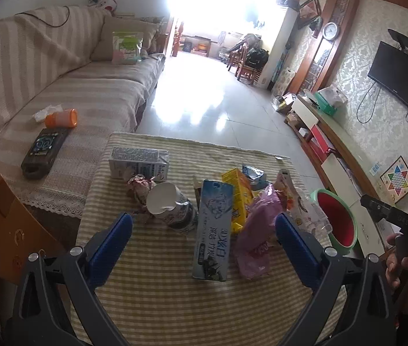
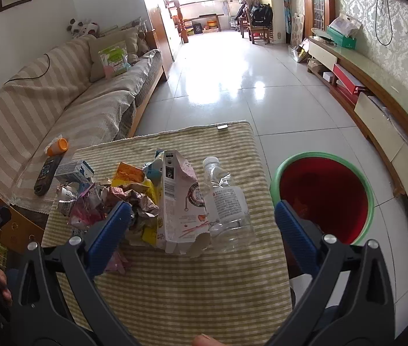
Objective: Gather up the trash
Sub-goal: 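Move both tools back over the table toward the remaining trash, then grasp the clear plastic bottle with the right tool while the left tool grasps the patterned paper cup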
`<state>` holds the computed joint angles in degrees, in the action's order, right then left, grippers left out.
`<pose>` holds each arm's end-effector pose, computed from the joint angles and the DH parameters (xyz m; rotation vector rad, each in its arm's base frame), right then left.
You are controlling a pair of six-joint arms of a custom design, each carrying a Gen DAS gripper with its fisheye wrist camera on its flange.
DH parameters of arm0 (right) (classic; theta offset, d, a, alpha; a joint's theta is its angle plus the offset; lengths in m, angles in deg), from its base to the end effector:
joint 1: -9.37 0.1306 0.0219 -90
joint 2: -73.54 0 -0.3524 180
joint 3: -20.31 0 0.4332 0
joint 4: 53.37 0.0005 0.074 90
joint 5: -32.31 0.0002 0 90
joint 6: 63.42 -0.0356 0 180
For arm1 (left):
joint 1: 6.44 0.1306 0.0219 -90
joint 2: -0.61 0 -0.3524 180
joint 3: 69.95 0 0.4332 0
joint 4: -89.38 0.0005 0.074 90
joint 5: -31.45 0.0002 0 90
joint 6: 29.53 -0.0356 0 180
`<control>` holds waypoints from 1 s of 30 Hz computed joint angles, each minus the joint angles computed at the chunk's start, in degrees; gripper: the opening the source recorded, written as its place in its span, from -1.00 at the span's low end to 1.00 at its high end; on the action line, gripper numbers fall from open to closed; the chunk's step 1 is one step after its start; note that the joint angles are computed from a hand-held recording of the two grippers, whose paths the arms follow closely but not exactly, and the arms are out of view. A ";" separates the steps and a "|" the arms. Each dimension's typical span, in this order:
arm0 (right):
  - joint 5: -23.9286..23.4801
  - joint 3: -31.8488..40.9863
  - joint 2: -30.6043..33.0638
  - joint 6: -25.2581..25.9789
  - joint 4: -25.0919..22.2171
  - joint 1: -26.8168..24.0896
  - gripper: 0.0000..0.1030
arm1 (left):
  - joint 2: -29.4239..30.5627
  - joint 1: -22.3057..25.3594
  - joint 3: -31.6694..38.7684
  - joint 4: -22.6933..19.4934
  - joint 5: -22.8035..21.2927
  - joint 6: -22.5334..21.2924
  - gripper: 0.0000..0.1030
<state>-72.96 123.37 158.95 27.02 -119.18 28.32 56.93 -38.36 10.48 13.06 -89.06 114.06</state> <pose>0.4498 0.1638 0.5324 -0.5303 2.3667 0.4694 0.2519 -0.1362 0.5180 -0.6463 2.2291 -0.0742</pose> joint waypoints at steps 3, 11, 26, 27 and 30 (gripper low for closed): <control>0.77 0.03 0.63 0.29 0.10 0.25 0.91 | -0.01 1.87 -1.20 0.43 1.51 -0.34 0.84; 3.31 1.63 4.39 4.15 -0.23 1.15 0.91 | 1.62 8.08 -4.27 3.53 7.55 0.70 0.84; 4.65 5.88 13.54 8.87 -0.44 1.86 0.91 | 5.69 15.64 -8.84 9.60 14.11 8.34 0.60; 4.81 6.24 14.19 8.91 -0.52 1.82 0.91 | 6.02 15.95 -8.83 9.97 14.44 8.60 0.59; 5.36 7.18 16.08 8.70 -0.73 1.60 0.91 | 6.44 16.49 -9.28 11.19 15.14 9.34 0.47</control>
<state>-67.60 130.55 175.03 35.72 -119.92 29.92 63.37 -21.88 1.20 24.25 -73.93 123.40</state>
